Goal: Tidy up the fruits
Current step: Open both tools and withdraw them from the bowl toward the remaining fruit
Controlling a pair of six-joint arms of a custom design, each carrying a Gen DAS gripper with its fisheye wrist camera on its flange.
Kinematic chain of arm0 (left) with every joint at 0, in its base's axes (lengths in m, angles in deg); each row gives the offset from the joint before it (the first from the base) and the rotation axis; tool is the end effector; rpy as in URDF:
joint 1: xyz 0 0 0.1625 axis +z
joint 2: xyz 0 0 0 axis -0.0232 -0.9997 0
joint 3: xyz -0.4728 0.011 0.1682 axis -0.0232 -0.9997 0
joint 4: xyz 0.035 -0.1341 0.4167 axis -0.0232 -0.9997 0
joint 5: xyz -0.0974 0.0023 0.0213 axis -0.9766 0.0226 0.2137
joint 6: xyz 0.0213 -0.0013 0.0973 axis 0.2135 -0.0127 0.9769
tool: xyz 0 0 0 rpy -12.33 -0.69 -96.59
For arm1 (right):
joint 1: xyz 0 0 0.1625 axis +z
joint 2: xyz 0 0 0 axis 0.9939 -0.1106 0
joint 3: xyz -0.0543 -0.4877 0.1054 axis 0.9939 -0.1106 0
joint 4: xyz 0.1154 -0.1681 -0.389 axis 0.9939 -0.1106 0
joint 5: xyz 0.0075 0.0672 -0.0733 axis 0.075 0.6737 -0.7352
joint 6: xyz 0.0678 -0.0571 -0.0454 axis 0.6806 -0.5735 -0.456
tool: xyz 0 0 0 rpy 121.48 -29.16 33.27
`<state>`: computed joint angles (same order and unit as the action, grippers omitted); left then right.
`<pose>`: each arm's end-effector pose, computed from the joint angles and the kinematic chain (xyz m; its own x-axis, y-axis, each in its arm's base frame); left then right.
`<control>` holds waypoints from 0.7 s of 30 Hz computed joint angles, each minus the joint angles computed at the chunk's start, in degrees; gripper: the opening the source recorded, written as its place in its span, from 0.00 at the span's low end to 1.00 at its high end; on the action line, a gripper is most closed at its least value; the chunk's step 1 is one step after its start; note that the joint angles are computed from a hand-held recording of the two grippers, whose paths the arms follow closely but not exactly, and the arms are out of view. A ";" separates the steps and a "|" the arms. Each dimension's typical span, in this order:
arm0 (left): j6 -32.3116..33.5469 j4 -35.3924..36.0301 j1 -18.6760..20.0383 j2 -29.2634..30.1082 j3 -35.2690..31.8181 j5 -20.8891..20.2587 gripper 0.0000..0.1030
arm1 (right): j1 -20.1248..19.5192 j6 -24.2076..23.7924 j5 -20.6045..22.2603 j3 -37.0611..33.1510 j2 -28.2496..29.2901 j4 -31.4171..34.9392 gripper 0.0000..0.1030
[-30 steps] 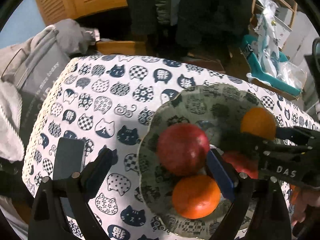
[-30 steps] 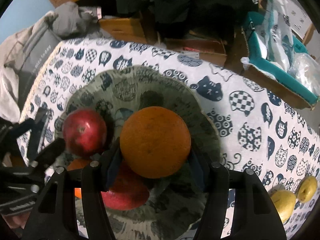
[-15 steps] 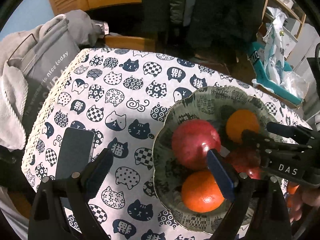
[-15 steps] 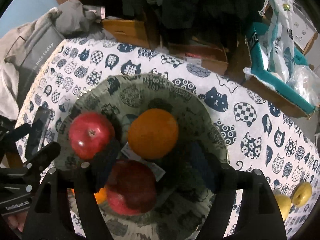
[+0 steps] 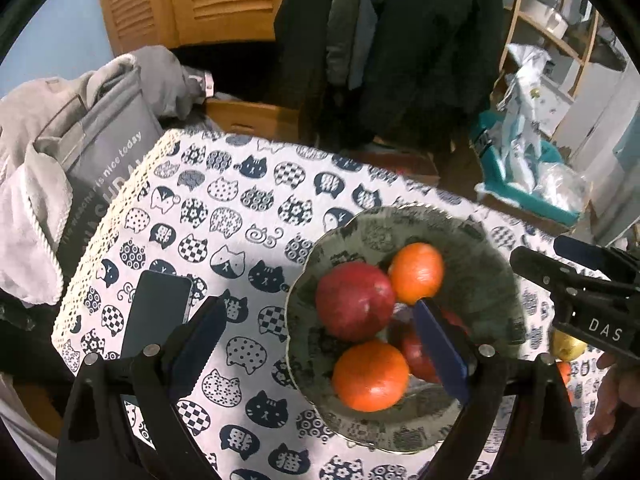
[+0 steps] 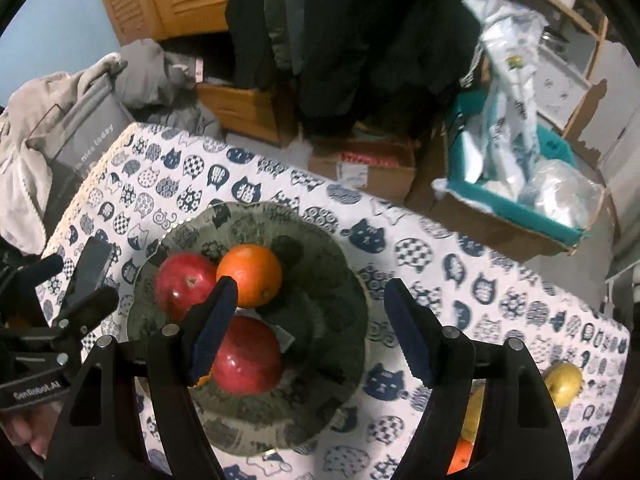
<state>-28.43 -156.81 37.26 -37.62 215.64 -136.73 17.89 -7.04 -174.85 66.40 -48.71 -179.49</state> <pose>-0.2154 -0.4042 0.0817 -0.7316 0.2233 -0.6442 0.4736 0.8461 -0.2446 0.1438 -0.3750 0.1677 -0.7548 0.0522 0.6539 -0.2846 0.8721 -0.3981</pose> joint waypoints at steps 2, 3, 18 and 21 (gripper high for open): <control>-0.59 0.09 -1.19 -0.79 0.32 0.24 0.93 | 0.95 -0.19 -0.62 0.71 -1.27 -0.62 0.74; -0.69 -0.09 -1.74 -1.14 0.51 0.35 0.93 | 1.49 -0.31 -0.93 1.08 -1.88 -1.01 0.74; -1.81 1.81 -14.86 -8.10 3.23 4.17 0.93 | 11.33 2.46 -7.58 5.23 -14.60 0.92 0.78; -1.73 1.87 -16.67 -9.06 3.30 4.24 0.93 | 13.96 2.33 -10.58 5.84 -16.06 0.84 0.79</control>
<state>-30.16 -154.94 20.59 -46.68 218.94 -132.49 31.85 -4.71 -185.43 72.25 -64.77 -178.64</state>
